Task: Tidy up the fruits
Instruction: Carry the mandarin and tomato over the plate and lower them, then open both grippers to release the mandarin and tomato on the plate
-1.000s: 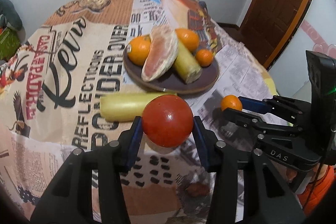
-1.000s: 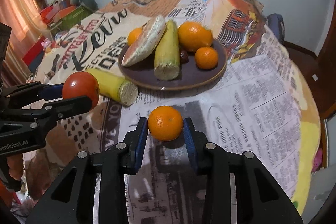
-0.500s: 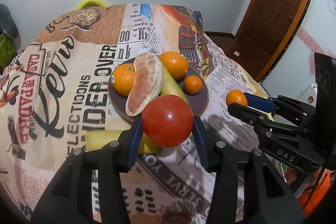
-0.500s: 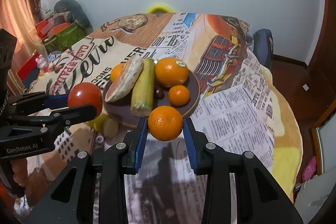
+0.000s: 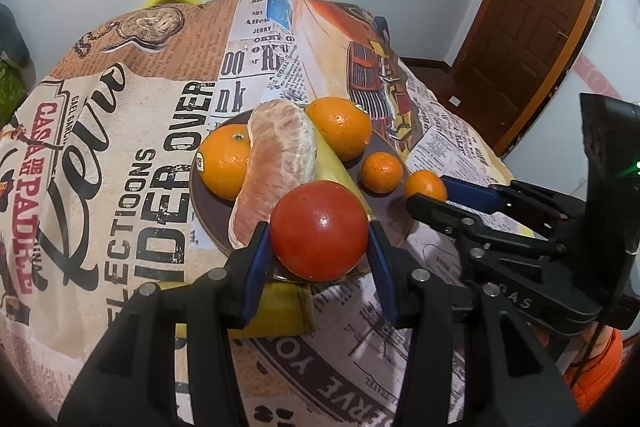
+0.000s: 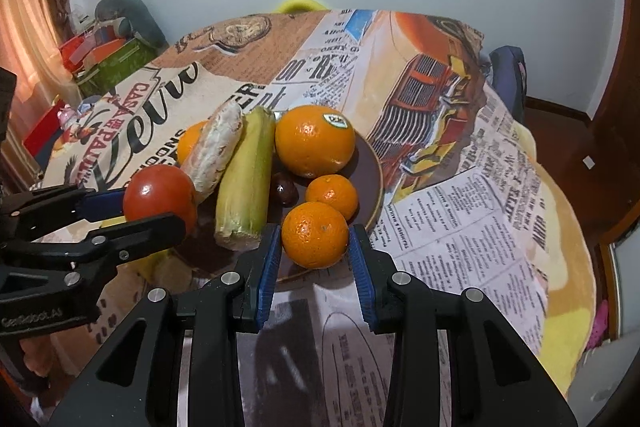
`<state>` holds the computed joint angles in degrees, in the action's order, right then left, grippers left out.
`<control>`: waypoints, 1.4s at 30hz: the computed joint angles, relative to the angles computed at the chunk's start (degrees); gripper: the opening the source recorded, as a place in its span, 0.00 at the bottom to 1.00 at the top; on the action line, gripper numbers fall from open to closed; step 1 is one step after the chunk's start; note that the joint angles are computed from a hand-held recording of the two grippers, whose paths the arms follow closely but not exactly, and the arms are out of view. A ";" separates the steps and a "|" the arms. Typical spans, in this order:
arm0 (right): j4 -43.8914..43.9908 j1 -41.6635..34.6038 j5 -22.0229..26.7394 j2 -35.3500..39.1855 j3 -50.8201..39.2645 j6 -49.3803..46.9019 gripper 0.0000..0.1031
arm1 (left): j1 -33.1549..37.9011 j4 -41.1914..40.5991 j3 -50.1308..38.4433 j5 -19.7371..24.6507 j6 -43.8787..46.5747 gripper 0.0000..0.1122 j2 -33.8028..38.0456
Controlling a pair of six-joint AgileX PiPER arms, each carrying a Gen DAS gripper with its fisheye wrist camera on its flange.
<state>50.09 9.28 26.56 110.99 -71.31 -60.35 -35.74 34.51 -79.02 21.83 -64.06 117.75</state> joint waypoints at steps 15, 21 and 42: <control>-2.60 0.96 1.07 4.69 -4.30 2.42 0.31 | 1.77 -9.20 -3.94 0.36 8.96 0.42 4.10; -5.23 1.01 1.32 3.45 -3.85 4.28 0.32 | 2.13 -11.87 -3.26 0.17 10.45 0.42 3.45; -6.59 8.88 -0.91 -7.05 7.44 5.73 0.49 | 5.54 10.41 24.99 -0.43 -11.56 0.49 -19.40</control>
<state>43.50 18.15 25.65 103.94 -63.87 -54.62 -30.20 44.92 -54.03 21.40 -75.61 98.35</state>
